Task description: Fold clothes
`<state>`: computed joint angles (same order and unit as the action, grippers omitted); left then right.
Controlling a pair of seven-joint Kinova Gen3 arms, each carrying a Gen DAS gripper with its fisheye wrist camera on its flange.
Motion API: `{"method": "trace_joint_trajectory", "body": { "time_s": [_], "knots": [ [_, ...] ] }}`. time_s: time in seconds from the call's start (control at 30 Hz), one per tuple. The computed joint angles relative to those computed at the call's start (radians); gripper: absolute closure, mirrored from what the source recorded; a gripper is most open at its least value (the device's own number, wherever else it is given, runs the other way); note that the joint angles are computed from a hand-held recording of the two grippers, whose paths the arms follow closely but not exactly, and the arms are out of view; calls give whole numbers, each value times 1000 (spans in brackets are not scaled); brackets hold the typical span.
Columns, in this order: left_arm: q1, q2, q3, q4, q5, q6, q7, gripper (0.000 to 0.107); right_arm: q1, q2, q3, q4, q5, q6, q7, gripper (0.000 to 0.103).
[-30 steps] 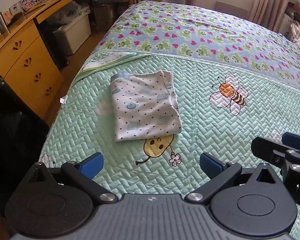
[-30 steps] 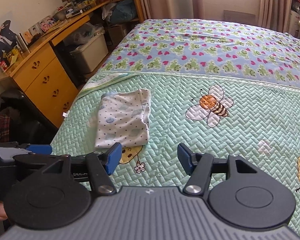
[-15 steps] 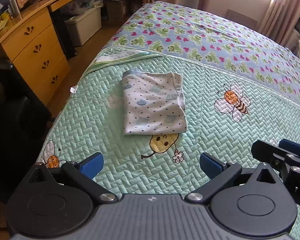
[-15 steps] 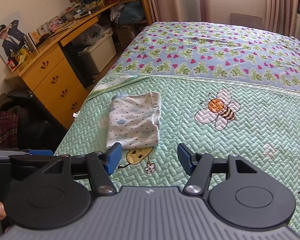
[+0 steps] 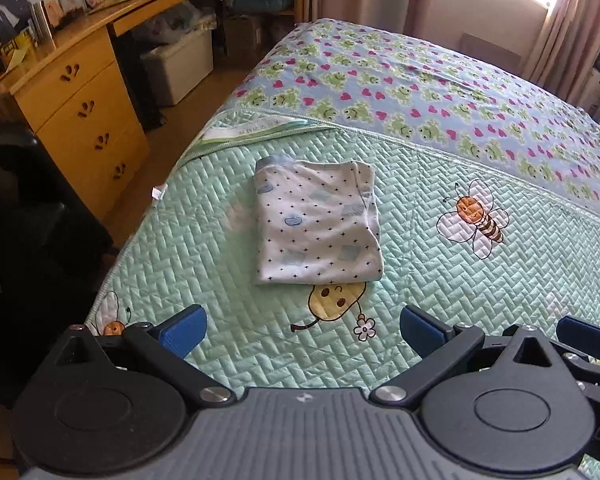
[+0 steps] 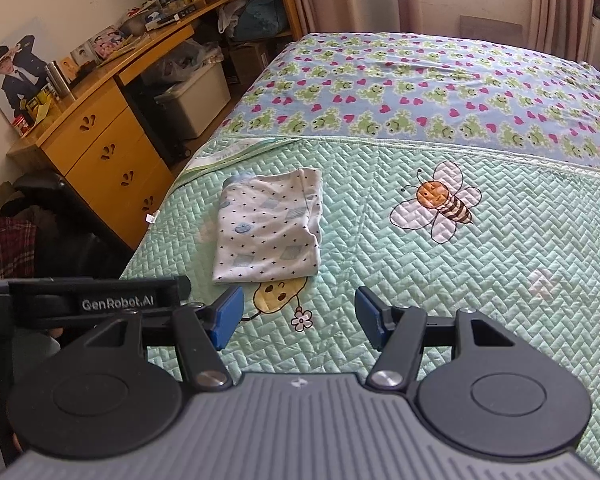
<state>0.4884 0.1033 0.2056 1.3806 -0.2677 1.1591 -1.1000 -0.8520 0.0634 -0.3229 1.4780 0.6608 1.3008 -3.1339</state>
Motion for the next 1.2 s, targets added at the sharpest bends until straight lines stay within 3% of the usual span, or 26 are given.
{"method": "trace_joint_trajectory", "body": {
  "time_s": [0.13, 0.27, 0.9, 1.1, 1.2],
  "knots": [
    [46, -24, -1, 45, -129, -54, 147, 5, -1, -6, -3, 9, -5, 5, -10, 40],
    [26, -18, 4, 30, -130, -48, 186, 5, -1, -9, -8, 15, -6, 8, -16, 40],
    [63, 4, 20, -18, -120, -19, 126, 5, 22, -39, -25, 37, -14, 22, -37, 40],
    [67, 32, 18, -60, -112, 36, 115, 6, 28, -43, -31, 40, -15, 22, -38, 40],
    [106, 53, 11, -83, -159, 77, 123, 12, 32, -45, -32, 43, -15, 20, -42, 40]
  ]
}}
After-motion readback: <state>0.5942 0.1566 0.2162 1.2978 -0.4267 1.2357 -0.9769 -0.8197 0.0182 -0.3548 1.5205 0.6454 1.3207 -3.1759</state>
